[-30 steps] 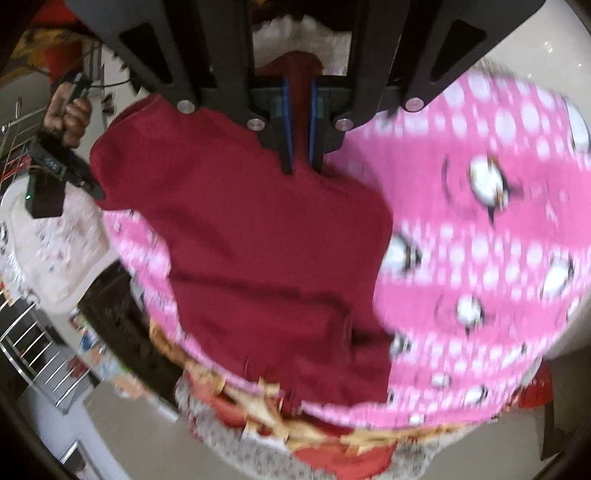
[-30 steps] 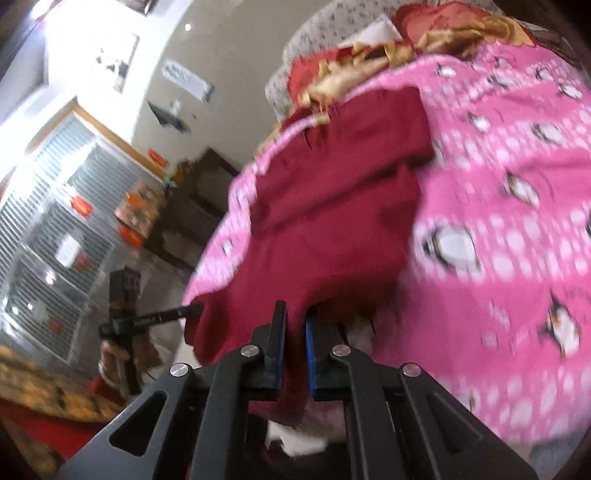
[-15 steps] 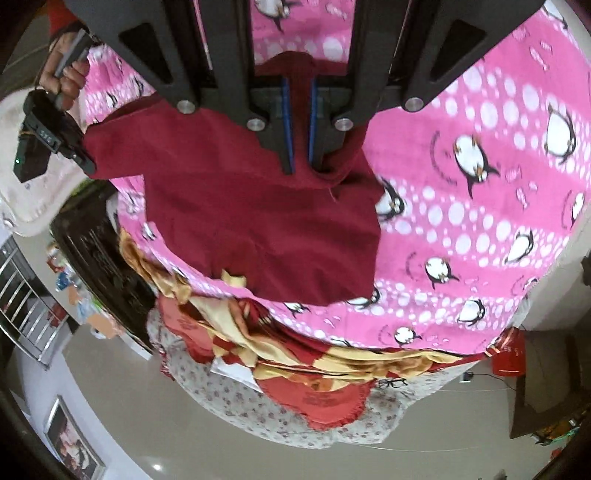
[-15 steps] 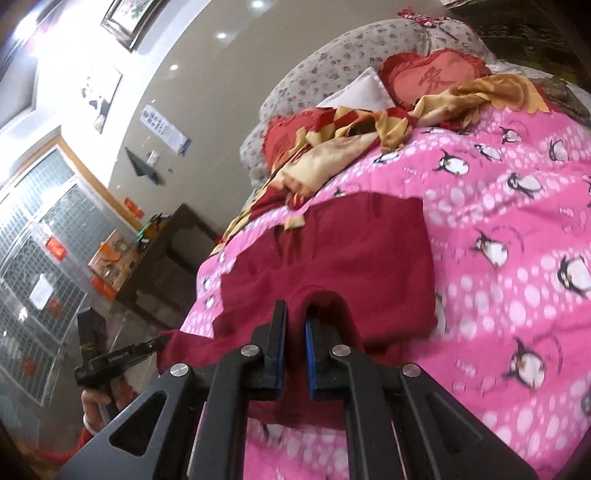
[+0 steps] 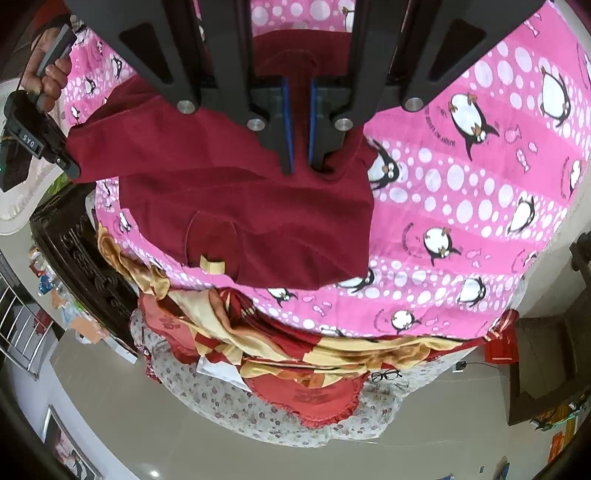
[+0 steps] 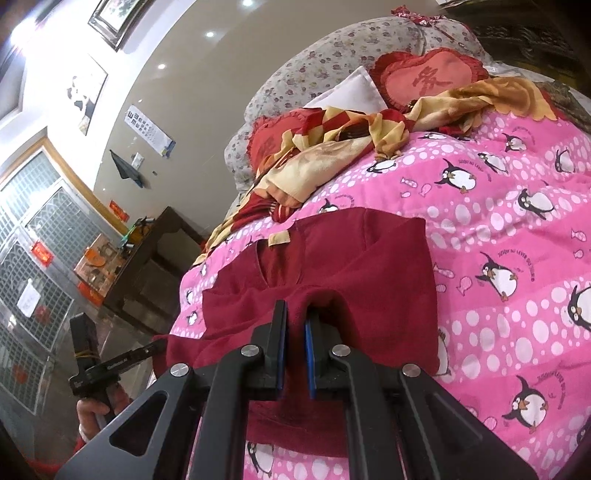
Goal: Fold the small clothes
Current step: 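Lift the hem with both tools and fold it toward the collar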
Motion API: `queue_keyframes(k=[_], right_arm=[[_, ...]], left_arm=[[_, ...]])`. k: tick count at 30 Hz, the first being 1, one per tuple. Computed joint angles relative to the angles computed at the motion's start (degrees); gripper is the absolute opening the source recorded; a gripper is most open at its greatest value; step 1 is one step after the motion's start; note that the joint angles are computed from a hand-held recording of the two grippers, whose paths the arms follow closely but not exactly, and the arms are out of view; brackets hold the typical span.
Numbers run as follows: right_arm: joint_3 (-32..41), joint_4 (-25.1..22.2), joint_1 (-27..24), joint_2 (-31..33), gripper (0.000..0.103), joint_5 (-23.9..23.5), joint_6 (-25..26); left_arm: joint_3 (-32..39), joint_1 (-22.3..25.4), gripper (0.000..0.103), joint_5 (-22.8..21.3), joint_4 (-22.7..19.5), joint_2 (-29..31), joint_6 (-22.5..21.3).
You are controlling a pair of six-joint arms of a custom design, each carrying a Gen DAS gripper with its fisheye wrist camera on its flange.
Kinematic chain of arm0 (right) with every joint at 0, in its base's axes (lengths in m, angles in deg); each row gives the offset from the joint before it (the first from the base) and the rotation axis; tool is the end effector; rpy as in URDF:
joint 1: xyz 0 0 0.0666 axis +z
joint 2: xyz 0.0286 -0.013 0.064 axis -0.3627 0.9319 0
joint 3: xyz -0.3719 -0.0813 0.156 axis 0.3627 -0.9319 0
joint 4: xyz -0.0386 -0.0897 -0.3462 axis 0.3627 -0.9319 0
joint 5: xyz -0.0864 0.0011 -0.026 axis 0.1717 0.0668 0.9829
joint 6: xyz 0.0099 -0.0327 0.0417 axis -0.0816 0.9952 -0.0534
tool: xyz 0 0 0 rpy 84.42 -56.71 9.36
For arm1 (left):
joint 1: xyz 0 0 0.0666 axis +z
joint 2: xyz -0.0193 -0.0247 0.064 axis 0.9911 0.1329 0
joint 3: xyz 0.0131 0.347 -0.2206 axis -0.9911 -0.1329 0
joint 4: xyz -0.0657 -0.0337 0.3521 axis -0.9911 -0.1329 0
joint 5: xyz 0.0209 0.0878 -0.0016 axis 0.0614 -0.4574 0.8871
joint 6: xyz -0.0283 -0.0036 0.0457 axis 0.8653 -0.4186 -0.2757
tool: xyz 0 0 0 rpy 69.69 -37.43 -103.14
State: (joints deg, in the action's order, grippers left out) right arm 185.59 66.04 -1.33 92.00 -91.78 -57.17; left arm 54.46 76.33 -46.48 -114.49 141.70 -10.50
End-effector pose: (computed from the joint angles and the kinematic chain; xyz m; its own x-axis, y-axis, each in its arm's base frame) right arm 0.5914 0.2259 0.3987 -0.7266 0.3027 -0.6169 -0.2084 0.7584 0.6176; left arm 0.5742 -0.0655 0.4252 -0.7726 -0.2208 -0.5953 -0.0549 0.9573 -0.2839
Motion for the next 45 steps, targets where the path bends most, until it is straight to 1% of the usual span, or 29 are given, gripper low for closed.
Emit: queue_keyframes(k=[7,14,16,19,21,24,27,29,30,31,32,33,34,35,38,39,40,42,43,44,45], right_arm=[[4.74,-2.23,-0.32,2.69,0.019,1.33,0.53],[11.61,-6.02,-0.92,7.04,0.019,1.64,1.17],[14.21,-7.42,-1.20,9.05,0.019,1.45,0.75],[18.35,-9.85,-1.58,12.28,0.019,1.75,-0.10],[20.82,-11.54,-1.69,14.21,0.019,2.87,-0.23],[22.96,-12.87,-1.97,16.33,0.019,2.78,-1.34],[23.38,-13.47,-2.14,16.87,0.019,2.27,-1.49],[23.42,-13.69,-2.46,16.91,0.022,1.32,-1.95],[22.86,-13.19,-2.66,16.62,0.025,0.41,-2.58],[22.06,-12.44,-2.89,16.16,0.030,-0.53,-3.26],[20.83,-11.44,-2.99,15.36,0.033,-0.72,-3.59],[19.98,-10.97,-2.90,14.64,0.039,-0.18,-3.40],[18.98,-10.64,-2.75,13.77,0.042,0.39,-2.75],[18.45,-10.55,-2.66,13.19,0.042,0.13,-2.11],[17.42,-10.21,-2.45,12.08,0.042,-3.96,-0.70],[17.92,-10.80,-2.20,12.25,0.042,-4.97,0.12],[20.16,-13.05,-1.79,13.35,0.042,-5.73,1.53],[24.34,-16.36,-1.32,15.59,0.042,-6.54,2.05],[26.67,-17.01,-1.20,16.97,0.042,-6.94,1.14],[28.57,-16.26,-1.23,18.11,0.042,-6.67,-0.21],[30.08,-14.72,-1.35,19.04,0.042,-5.29,-2.00]], left_arm=[[5.25,-0.24,0.007,-1.48,-1.30,3.27,-1.56],[11.83,-0.18,0.007,-2.63,-3.60,8.61,-2.02],[14.10,-0.10,0.007,-3.06,-4.58,10.62,-1.74],[18.21,0.41,0.007,-2.84,-6.82,14.26,-0.06],[20.28,0.63,0.007,-2.57,-8.11,16.06,0.74],[22.68,0.57,0.007,-2.99,-9.51,18.16,0.73],[24.29,0.38,0.007,-3.37,-10.17,19.26,-0.23],[26.03,0.58,0.008,-2.66,-10.93,20.34,-0.07],[26.89,0.74,0.008,-2.01,-11.35,20.93,0.09],[27.67,0.87,0.008,-1.56,-11.84,21.45,0.20],[28.56,1.02,0.008,-1.04,-12.47,22.06,0.46],[29.02,1.20,0.008,-0.32,-12.75,22.40,0.76],[29.28,1.32,0.008,0.11,-12.89,22.56,0.89],[29.20,1.36,0.009,0.37,-12.77,22.52,0.77],[28.73,1.29,0.011,0.49,-12.33,22.14,-0.02],[29.17,1.27,0.011,0.49,-12.66,22.35,0.00],[29.72,1.29,0.011,0.63,-13.09,22.61,0.19],[31.10,1.57,0.014,1.86,-13.92,23.15,1.32],[31.92,1.83,0.020,2.96,-14.25,23.42,2.15],[32.78,2.04,0.030,3.86,-14.68,23.72,2.87],[33.58,2.30,0.036,4.73,-15.04,23.97,3.62]])
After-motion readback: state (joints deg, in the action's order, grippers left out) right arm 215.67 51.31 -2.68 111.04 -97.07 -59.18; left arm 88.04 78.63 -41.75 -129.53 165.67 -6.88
